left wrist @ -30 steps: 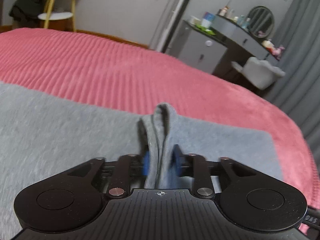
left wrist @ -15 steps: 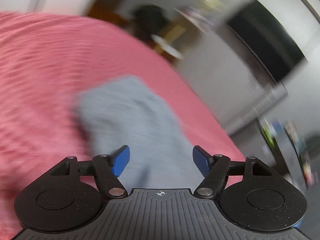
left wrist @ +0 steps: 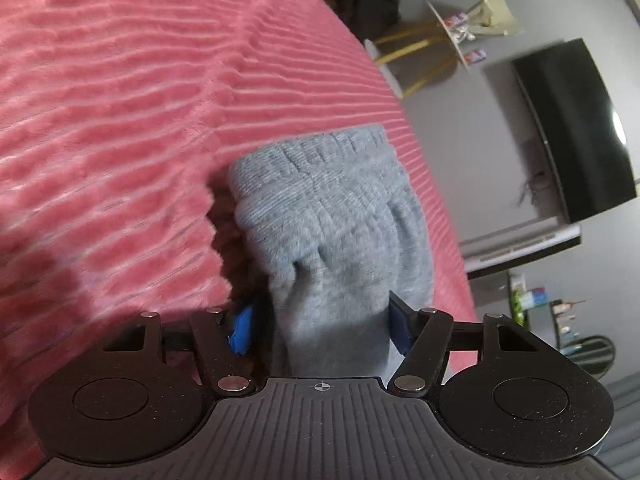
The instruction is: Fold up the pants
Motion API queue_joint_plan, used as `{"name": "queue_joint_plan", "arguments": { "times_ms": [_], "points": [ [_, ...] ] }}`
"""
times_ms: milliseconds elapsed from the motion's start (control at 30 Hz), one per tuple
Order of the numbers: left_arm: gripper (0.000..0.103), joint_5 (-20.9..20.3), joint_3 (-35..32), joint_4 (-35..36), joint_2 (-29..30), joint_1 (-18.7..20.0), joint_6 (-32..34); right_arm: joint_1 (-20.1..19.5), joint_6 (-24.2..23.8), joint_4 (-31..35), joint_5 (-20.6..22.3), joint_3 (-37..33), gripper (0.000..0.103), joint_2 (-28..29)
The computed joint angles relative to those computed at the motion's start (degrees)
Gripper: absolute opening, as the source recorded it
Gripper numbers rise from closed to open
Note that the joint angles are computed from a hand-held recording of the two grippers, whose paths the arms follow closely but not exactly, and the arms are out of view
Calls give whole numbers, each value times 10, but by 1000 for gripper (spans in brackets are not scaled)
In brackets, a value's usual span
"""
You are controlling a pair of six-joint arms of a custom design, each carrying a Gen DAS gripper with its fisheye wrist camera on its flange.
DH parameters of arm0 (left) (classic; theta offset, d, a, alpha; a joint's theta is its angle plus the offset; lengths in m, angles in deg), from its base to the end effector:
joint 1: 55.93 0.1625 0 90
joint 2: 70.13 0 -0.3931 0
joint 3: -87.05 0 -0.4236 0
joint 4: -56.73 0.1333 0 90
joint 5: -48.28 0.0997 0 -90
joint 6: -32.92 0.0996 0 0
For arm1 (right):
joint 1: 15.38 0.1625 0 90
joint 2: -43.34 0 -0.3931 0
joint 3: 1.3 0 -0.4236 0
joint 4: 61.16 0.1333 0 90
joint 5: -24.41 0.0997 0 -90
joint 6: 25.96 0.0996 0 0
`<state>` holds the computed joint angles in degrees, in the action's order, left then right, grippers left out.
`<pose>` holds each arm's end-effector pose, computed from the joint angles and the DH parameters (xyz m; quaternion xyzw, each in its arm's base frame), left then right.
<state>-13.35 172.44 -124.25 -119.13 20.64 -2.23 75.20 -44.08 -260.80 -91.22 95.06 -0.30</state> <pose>0.0066 -0.7501 0.2383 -0.2727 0.8250 -0.4948 0.0156 0.0970 -0.6698 0.1313 0.0350 -0.8630 0.4295 0.2636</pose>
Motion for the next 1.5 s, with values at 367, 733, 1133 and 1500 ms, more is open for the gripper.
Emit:
{"name": "queue_joint_plan", "arguments": {
  "times_ms": [367, 733, 1133, 1500],
  "points": [
    [28, -50, -7, -187, 31, -16, 200, 0, -10, -2, -2, -4, 85, 4],
    [63, -35, -3, -142, 24, -3, 152, 1, -17, -2, -4, -8, 89, 9],
    [76, 73, 35, -29, -26, -3, 17, 0, -16, 1, 0, -10, 91, 10],
    [41, -3, -15, -66, 21, 21, 54, 0, -20, -4, 3, -9, 91, 9]
  ]
}}
